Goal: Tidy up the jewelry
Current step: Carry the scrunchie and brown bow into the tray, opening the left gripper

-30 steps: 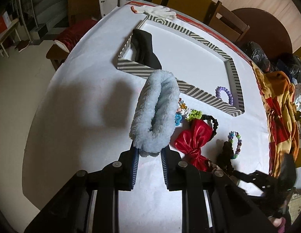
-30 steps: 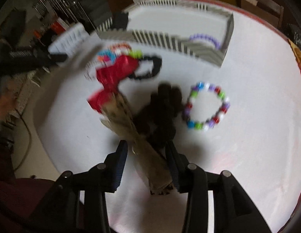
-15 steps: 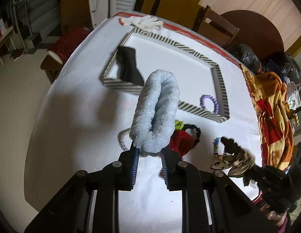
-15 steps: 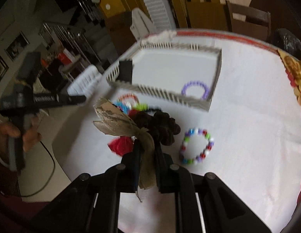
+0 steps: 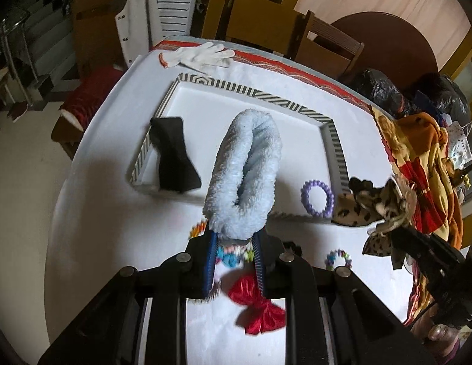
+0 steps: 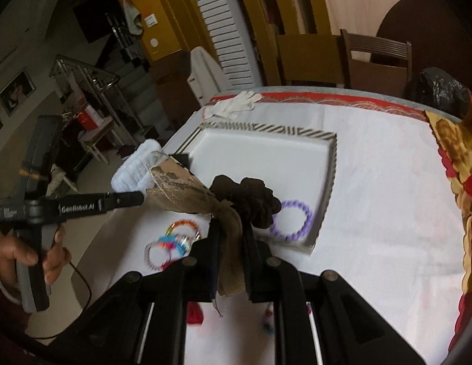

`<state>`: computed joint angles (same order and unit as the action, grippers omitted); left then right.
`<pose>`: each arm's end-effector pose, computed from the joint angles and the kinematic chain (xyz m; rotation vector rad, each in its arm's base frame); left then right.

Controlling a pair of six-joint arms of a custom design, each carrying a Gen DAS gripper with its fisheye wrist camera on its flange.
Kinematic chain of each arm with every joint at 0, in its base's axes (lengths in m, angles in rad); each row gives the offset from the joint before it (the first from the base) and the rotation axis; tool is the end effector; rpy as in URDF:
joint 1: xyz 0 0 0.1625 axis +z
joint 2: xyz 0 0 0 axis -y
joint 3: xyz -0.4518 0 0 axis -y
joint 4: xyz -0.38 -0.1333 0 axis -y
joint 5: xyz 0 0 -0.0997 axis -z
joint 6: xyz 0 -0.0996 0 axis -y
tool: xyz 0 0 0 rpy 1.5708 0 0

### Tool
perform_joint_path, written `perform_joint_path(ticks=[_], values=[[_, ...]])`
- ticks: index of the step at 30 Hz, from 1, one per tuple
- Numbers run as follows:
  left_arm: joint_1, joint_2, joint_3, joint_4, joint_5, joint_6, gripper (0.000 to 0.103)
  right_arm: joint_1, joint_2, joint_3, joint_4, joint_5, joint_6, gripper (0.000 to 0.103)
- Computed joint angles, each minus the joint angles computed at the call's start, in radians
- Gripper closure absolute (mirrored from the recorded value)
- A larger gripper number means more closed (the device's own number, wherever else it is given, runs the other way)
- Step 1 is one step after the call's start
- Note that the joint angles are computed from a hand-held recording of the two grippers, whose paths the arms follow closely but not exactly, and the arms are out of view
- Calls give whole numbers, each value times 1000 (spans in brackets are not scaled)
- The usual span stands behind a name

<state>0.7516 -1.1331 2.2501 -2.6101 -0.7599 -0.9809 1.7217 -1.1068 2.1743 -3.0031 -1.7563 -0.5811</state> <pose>-0.1900 -0.4589 0.1540 -0.1585 2.4661 -0.7711 0.1908 -0.4904 0.1778 0.9740 -2.6778 0.4568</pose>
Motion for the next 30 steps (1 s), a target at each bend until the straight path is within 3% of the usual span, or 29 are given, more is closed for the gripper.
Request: perform_joint_path(ticks=[13,30], values=[[118,87,-124,-34,27,162,76,12,181,-173,-6,-63,90,90],[259,187,-279,-55,11,298,76,16,365,-364,-28,-183,81,90]])
